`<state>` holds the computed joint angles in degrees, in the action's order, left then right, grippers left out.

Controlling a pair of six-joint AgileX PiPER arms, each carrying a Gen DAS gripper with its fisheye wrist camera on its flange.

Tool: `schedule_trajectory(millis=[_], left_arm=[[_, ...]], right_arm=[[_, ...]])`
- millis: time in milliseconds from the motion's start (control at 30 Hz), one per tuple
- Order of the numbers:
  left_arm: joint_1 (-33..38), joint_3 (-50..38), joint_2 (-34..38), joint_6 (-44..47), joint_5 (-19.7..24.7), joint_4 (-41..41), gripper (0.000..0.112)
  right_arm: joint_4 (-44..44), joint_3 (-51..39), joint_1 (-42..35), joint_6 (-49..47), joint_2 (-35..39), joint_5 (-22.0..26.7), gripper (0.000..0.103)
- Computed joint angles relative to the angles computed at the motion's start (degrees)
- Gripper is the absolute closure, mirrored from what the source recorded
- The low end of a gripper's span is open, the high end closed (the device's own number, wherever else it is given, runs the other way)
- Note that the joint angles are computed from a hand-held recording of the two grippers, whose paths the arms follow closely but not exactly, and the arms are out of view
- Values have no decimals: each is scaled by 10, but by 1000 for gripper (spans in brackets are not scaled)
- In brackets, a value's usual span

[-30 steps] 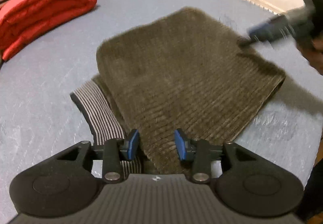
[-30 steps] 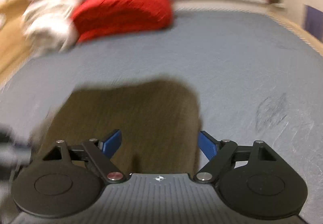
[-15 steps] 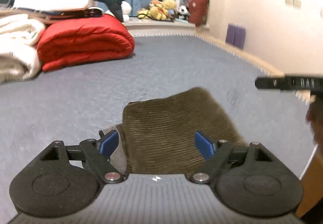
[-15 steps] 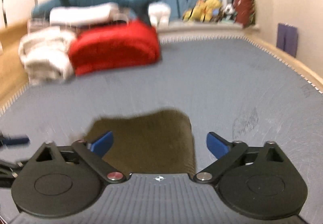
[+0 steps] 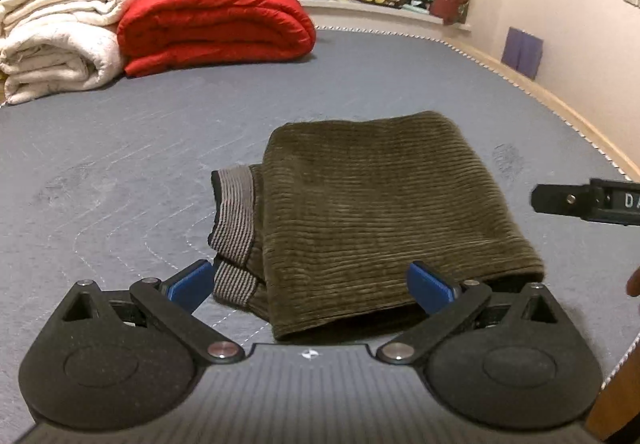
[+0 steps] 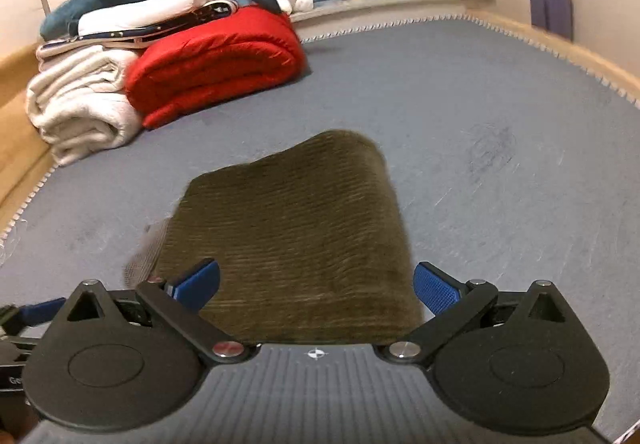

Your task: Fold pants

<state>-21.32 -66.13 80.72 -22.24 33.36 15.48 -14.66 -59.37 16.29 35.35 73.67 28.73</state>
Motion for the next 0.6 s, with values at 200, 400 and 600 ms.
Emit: schedule_trajectory(millis=[200, 400, 600], left_arm=[[13, -15, 39, -1, 9, -19, 9], [7, -13, 43, -21, 6, -9, 9], [9, -14, 45, -5, 8, -31, 9]], right_arm=[[-40, -4, 4, 33, 34, 6, 1], [-120, -8, 47, 74, 43, 18, 1], [-209, -13, 88, 120, 40, 26, 1]])
